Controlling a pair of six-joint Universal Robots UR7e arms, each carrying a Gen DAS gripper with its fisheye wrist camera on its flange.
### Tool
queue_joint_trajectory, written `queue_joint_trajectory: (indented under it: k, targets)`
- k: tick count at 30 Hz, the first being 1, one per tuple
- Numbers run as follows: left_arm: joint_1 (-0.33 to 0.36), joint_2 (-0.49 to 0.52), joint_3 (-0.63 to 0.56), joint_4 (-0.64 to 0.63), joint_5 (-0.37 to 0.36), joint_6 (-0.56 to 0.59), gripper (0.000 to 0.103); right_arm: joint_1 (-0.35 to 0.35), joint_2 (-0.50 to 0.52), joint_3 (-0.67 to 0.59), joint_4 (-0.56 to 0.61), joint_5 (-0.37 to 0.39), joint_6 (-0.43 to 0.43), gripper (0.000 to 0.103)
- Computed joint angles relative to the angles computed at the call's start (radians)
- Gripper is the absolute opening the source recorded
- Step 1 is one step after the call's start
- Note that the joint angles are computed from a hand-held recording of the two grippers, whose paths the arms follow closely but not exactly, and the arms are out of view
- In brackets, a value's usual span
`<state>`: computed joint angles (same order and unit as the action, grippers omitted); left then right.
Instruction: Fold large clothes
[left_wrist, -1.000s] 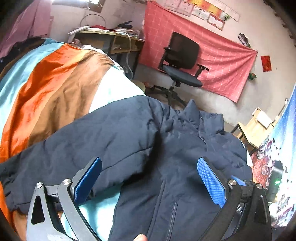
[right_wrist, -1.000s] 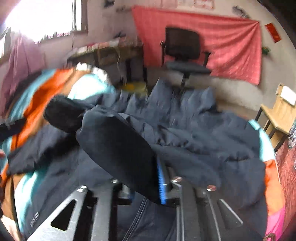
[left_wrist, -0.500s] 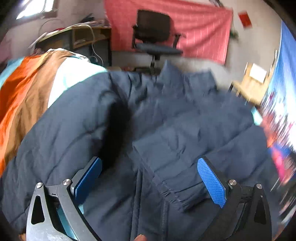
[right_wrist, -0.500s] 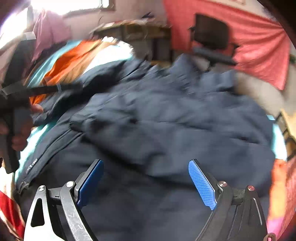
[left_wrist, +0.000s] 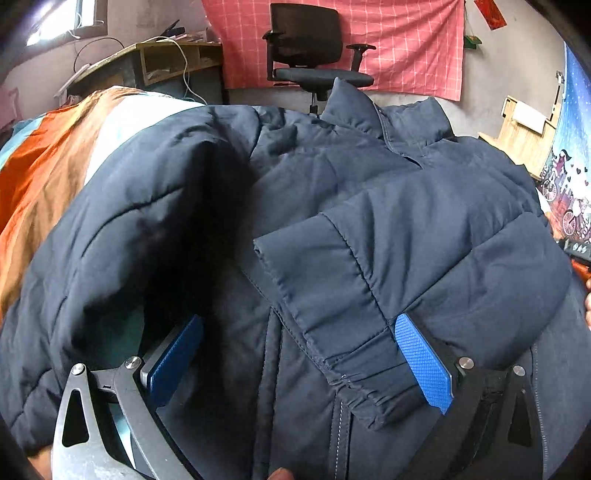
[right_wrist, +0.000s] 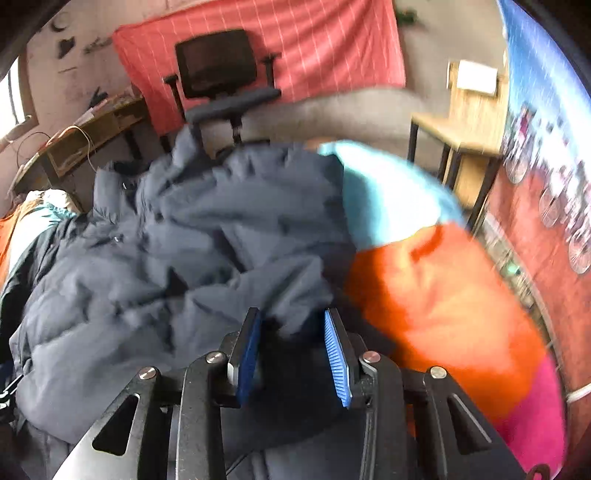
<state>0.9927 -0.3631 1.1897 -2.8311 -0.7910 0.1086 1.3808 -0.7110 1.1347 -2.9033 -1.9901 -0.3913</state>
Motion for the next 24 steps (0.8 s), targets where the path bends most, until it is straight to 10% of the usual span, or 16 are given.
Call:
queue_joint_trajectory:
  k: [14,17,20,24]
  targets:
    - [-0.031,-0.143,0.217,-0.191,0.022,-0.073,0.102,-0.003,-0.001,0.051,-0.092,0.000,-0.031,0.052]
    - [-0.055,-0.212,0.324,-0.267,0.152,-0.107,0.102,0.008,-0.037,0.107,-0.150,0.025,-0.023,0.082]
    - [-0.067,-0.232,0.359,-0.322,0.442,-0.130,0.102,0.035,-0.050,0.132,-0.192,0.035,-0.063,0.083]
    - [-0.038,-0.354,0.452,-0.067,0.542,-0.474,0.102,0.093,-0.033,0.133,-0.214,0.030,-0.135,0.083]
